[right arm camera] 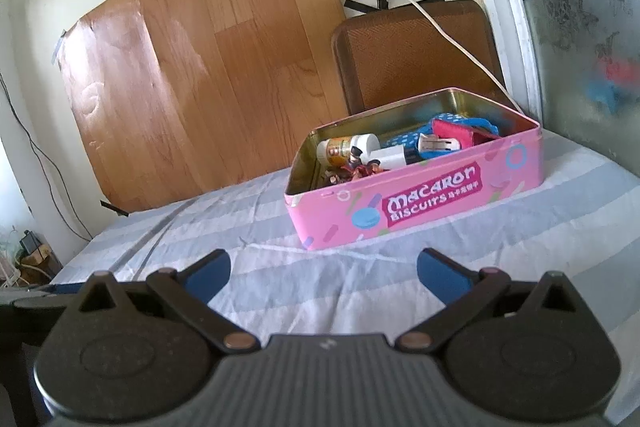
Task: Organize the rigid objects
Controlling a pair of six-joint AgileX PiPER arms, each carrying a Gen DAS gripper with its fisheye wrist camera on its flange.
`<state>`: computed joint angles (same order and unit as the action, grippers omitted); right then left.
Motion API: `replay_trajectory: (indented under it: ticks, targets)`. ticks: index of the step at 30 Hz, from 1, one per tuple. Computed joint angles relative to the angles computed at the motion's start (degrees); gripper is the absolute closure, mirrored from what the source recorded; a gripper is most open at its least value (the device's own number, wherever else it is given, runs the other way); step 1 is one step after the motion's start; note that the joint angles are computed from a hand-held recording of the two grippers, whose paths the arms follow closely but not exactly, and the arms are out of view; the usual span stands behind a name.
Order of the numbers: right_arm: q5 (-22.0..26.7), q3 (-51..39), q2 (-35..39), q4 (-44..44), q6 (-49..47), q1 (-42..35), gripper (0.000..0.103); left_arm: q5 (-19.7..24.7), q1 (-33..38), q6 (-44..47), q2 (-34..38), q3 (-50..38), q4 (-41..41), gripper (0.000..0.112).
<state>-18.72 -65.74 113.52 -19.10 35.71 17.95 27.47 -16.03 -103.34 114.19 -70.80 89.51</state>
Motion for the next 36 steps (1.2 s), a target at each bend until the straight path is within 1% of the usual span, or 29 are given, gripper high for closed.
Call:
replay_trajectory:
  ticks: [4, 5, 6, 9, 11, 14, 16, 18, 21, 26, 27, 31, 34, 36]
  targets:
    - [-0.91, 1.53, -0.94, 1.12, -1.43, -0.24, 0.0, 3.08, -1.05, 1.66, 0.44, -0.66, -1.41, 0.009]
    - [-1.24, 1.98, -1.23, 1.53, -1.8, -0.2, 0.0, 3.02, -1.13, 1.29, 0.36, -0.38, -0.96, 0.009]
    - [-1.63, 2.36, -1.41, 2.04, -2.38, -0.13, 0.0, 2.49, -1.0, 2.05, 0.41, -0.44, -1.46, 0.009]
    - [-1.2, 1.95, -1.05, 2.36, -3.05, 0.3, 0.0, -0.82, -0.02, 8.01, 0.82, -1.66, -7.06, 0.009]
    - [-0.7, 1.21, -0.46, 0.88, -1.89, 0.29, 0.0, -1.39, 0.01, 11.07, 1.41, -2.47, -10.16, 0.009]
    - [-0.57, 0.95, -0.01, -0.31, -0.89, 0.21, 0.0, -1.56, -0.18, 11.38, 1.56, -2.39, -10.28, 0.009]
    - [-0.52, 1.08, 0.01, 0.55, -1.54, 0.22, 0.0, -2.51, 0.14, 11.98, 1.45, -2.33, -11.24, 0.009]
    - [-0.75, 1.22, -0.07, -1.05, 0.19, -0.12, 0.0, -3.11, 0.34, 12.87, 1.44, -2.47, -12.45, 0.009]
    - [-1.16, 1.63, -0.15, -0.41, -0.96, -0.08, 0.0, -3.29, 0.42, 13.23, 1.58, -2.51, -12.89, 0.009]
    - [-1.12, 1.77, 0.0, -0.12, -1.33, 0.38, 0.0, -6.13, 1.51, 15.09, 1.48, -2.33, -15.28, 0.009]
    - [-1.15, 1.83, 0.01, 0.11, -1.55, 0.46, 0.0, -6.32, 1.54, 14.57, 1.41, -2.12, -14.84, 0.009]
    - [-1.27, 1.81, 0.12, -0.03, -1.32, 0.54, 0.0, -7.16, 1.34, 6.97, 0.68, -0.02, -6.23, 0.009]
    - [-1.22, 1.86, 0.04, -0.42, -0.91, 0.46, 0.0, -7.43, 1.36, 4.32, 0.49, 0.49, -2.97, 0.009]
    - [-1.64, 2.06, 0.09, -0.84, -0.81, 0.23, 0.0, -7.95, 1.68, 0.39, 0.29, 1.09, 0.87, 0.009]
